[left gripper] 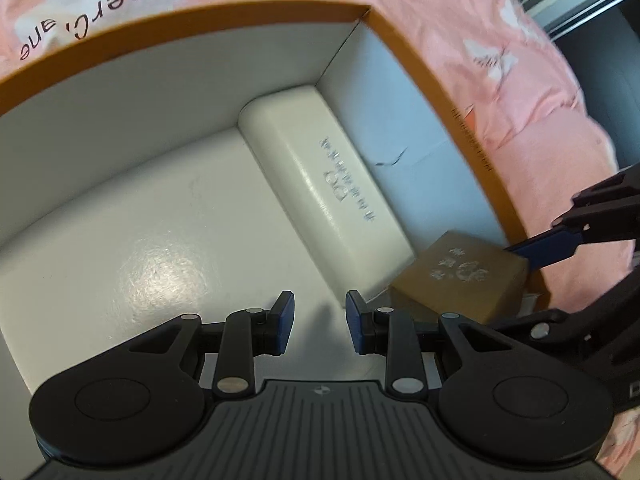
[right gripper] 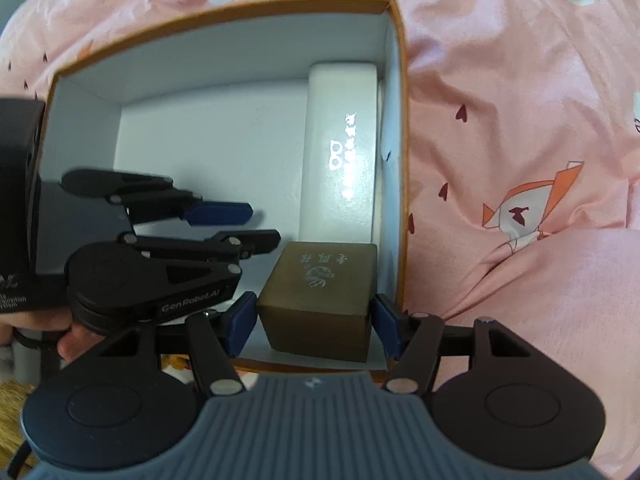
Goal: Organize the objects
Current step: 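Set the gold box against the end of the white case, open right gripper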
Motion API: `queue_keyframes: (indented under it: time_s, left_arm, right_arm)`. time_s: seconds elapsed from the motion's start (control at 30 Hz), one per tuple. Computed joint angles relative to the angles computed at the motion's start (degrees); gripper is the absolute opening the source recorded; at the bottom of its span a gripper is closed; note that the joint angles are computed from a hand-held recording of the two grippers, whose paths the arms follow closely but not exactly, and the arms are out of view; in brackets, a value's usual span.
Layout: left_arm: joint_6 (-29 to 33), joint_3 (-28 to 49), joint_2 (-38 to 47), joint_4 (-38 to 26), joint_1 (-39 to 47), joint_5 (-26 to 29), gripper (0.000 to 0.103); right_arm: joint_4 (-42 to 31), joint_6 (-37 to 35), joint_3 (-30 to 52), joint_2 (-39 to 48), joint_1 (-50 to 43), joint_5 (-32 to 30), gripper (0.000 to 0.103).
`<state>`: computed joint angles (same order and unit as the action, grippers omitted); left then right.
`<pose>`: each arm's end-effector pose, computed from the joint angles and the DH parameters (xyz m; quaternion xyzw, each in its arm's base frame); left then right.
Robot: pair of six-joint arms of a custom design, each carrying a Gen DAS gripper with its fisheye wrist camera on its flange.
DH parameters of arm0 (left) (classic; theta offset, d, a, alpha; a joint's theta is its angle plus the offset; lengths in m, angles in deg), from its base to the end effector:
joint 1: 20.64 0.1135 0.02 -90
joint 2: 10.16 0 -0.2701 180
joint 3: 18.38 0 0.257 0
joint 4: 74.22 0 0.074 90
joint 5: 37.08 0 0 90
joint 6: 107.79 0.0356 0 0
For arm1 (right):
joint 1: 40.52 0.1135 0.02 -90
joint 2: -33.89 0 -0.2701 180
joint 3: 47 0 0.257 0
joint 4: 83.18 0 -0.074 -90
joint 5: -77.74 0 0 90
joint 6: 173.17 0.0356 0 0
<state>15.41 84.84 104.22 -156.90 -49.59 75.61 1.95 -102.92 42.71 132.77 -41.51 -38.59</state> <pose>0.3228 -0.1942 0.2032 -0.5001 -0.8427 0.1977 0.0255 0.2899 0.0108 0.2367 0.1300 -0.9580 -0.2438 0.0764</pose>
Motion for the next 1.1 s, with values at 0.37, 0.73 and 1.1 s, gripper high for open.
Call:
queue_keyframes:
  time_s: [0.37, 0.73, 1.1]
  left_arm:
    - [-2.1, -4.8, -6.6, 5.7, 3.8, 1.3, 0.034]
    - [-2.6, -7.4, -7.9, 6.7, 5.4, 3.3, 0.034]
    - [-2.5, -7.5, -8.6, 6.2, 7.5, 6.8, 0.034]
  right_arm:
    - [0.5, -3.0, 0.2, 1.0, 6.8, 3.4, 0.061]
    - [0.5, 0.8, 1.1, 1.7, 10.8, 5.6, 0.069]
    - [5.4, 9.8, -1.8, -4.6, 11.5, 7.5, 0.060]
